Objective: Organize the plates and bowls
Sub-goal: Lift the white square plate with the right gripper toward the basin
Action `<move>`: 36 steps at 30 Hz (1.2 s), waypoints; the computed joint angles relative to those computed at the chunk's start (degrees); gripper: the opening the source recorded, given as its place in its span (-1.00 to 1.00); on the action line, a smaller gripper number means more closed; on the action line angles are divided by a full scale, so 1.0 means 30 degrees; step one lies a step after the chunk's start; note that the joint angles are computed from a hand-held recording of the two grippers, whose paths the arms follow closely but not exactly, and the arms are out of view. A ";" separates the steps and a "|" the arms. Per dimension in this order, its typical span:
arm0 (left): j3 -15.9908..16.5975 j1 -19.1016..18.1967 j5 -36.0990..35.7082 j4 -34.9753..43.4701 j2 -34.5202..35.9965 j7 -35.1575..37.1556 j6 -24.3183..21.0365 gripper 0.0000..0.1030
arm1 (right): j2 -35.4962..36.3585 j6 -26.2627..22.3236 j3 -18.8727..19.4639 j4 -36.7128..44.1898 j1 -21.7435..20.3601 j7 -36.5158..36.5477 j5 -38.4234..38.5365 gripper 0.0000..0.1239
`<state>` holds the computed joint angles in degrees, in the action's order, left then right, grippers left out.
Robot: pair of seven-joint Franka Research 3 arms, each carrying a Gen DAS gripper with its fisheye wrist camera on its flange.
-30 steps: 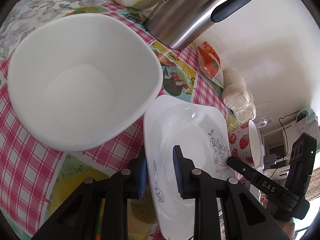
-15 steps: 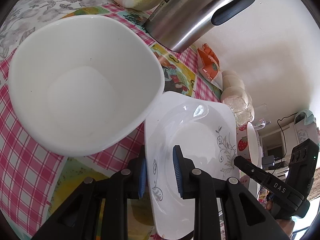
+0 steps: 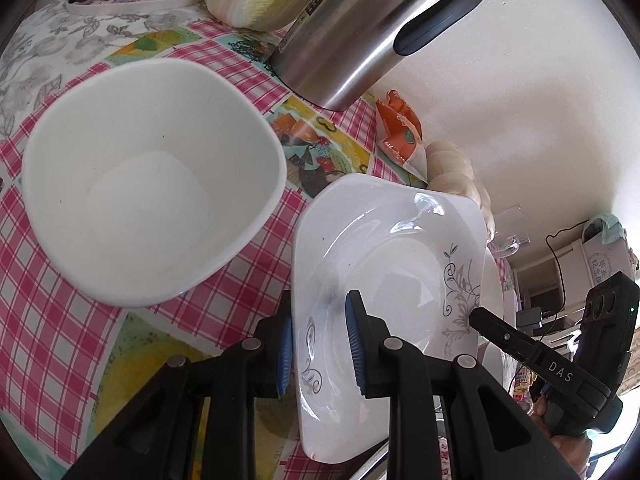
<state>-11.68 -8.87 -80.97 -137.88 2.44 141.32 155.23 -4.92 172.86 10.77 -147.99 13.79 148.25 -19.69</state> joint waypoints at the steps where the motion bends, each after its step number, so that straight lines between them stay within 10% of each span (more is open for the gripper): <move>1: -0.0013 -0.0005 -0.0127 -0.0020 -0.0068 0.0124 0.0029 -0.51 | -0.0099 -0.0065 0.0053 -0.0005 -0.0058 0.0171 -0.0182 -0.77; 19: 0.0083 -0.0113 -0.0490 -0.0293 -0.0644 0.0549 0.0018 -0.51 | -0.0168 0.0543 0.0159 -0.0474 0.0000 0.0125 0.0410 -0.77; 36: 0.0839 -0.1142 0.0704 -0.3075 -0.4804 -0.0567 -0.0162 -0.51 | -0.4424 0.1659 0.3660 -0.3664 -0.1228 0.0659 0.3553 -0.77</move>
